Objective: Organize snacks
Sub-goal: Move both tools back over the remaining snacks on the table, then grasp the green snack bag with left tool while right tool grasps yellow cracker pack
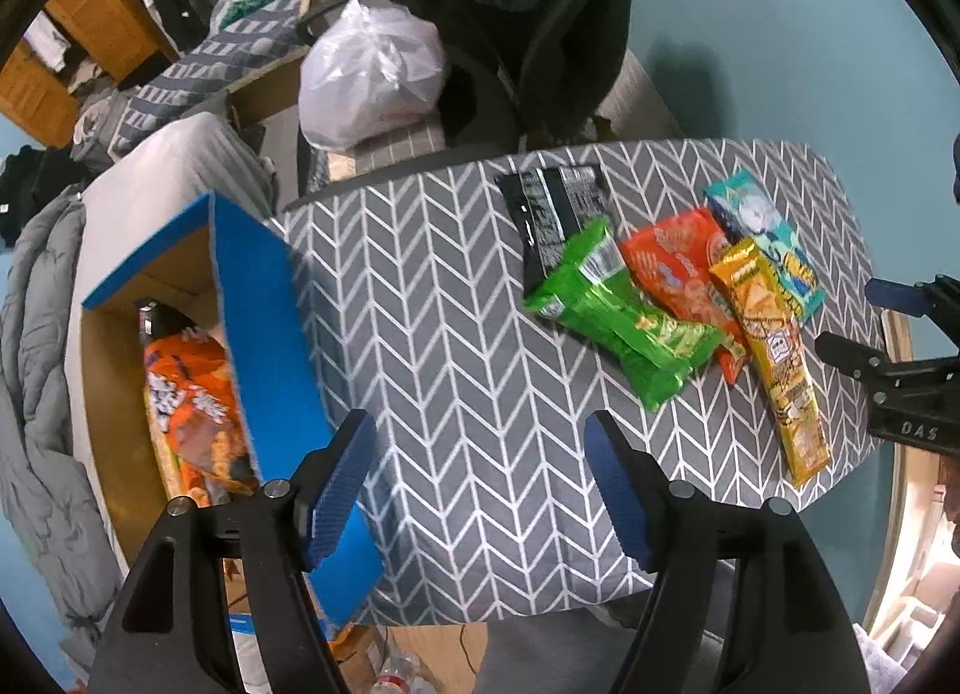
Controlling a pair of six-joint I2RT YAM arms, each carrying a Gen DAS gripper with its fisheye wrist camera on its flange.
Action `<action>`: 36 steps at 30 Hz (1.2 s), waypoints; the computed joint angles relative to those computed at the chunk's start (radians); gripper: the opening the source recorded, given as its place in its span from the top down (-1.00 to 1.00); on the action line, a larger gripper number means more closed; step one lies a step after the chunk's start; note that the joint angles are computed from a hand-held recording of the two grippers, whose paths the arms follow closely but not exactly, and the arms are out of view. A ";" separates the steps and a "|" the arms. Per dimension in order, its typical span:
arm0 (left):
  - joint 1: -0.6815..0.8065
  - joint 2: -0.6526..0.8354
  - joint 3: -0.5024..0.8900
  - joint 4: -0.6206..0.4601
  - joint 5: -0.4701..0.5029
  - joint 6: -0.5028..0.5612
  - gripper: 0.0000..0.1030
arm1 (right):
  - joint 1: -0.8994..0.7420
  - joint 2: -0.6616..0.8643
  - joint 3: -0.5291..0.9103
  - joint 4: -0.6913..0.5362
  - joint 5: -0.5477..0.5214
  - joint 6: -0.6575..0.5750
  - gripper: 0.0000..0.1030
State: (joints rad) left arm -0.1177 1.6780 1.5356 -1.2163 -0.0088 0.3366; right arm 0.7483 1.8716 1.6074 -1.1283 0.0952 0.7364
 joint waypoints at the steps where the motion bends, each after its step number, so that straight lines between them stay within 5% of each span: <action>1: -0.007 0.005 -0.007 0.001 0.002 -0.008 -0.42 | 0.001 -0.005 -0.023 0.012 0.000 0.000 -0.51; 9: -0.049 0.048 -0.049 0.019 -0.003 -0.079 -0.42 | 0.036 0.000 -0.194 0.137 0.005 0.011 -0.51; 20: -0.107 0.112 -0.063 0.069 -0.019 -0.131 -0.50 | 0.072 0.066 -0.247 0.228 0.034 0.050 -0.51; 22: -0.118 0.126 -0.064 0.080 -0.021 -0.147 -0.50 | 0.076 0.071 -0.254 0.241 0.038 0.043 -0.43; 24: -0.132 0.145 -0.058 0.083 -0.028 -0.161 -0.50 | 0.085 0.075 -0.258 0.243 0.043 0.036 0.09; 26: -0.142 0.158 -0.051 0.083 -0.026 -0.170 -0.50 | 0.085 0.082 -0.261 0.245 0.028 0.027 0.39; 36: -0.161 0.247 0.046 0.061 0.034 -0.311 -0.51 | 0.049 -0.040 -0.332 0.263 0.017 0.022 0.42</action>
State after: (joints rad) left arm -0.2786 1.9248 1.5819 -1.1558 0.0251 0.0257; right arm 0.7974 1.8312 1.2757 -0.8650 0.1120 0.7585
